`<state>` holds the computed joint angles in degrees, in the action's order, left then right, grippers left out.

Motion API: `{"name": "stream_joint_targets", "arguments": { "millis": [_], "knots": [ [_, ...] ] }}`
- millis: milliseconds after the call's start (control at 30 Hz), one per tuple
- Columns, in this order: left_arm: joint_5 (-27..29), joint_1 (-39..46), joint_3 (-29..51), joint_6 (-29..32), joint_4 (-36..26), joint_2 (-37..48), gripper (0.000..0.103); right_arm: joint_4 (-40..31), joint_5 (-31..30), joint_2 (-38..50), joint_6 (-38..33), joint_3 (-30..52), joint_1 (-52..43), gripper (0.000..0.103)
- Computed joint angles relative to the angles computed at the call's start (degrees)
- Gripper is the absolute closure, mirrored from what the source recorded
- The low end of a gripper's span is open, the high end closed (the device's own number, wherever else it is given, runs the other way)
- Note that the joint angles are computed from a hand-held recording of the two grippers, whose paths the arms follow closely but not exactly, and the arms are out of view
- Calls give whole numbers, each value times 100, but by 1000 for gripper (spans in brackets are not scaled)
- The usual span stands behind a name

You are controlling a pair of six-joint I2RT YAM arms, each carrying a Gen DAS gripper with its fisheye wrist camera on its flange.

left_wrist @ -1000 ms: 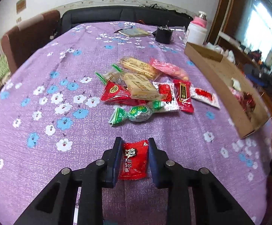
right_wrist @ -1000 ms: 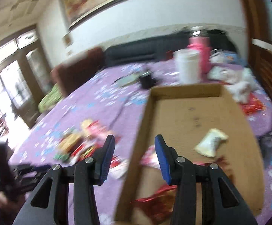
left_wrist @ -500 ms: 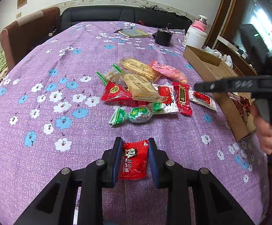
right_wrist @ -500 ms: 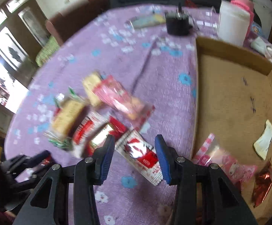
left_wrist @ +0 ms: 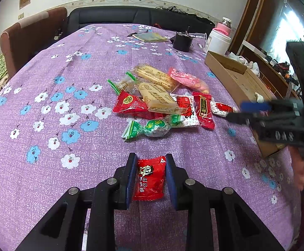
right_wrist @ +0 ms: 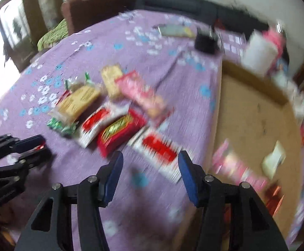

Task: Organize snacks
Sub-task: 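Grasp a white-and-red packet with the right tool while the left tool holds the red pack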

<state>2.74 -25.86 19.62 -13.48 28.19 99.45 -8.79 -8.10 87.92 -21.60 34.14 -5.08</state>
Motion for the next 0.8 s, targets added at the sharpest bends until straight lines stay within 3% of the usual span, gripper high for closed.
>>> {"name": "stream_joint_targets", "arguments": {
  "millis": [100,167,333,433,500,533,733,800],
  "knots": [
    [-31,-17,25,5,-21,13,75,-207,-178,727,-412,645,-56,46],
    [-41,-27,32,-2,-20,21,75,-729,-435,1336,-517,1229,-150,46],
    [-15,-10,23,-6,5,30,75,-1301,-689,1294,-874,1223,-138,46],
    [-35,-10,23,22,-5,30,75,-778,-340,819,-698,541,87,46],
    [-37,-13,25,24,-16,24,74,-526,-425,568,-469,209,43,68],
    [-45,-16,26,27,-19,24,74,-386,-389,492,-312,93,35,72],
    [45,30,-9,26,40,21,75,195,-1284,210,358,-427,-440,80],
    [101,63,-38,28,79,13,82,498,-1875,34,496,-706,-731,81]
  ]
}}
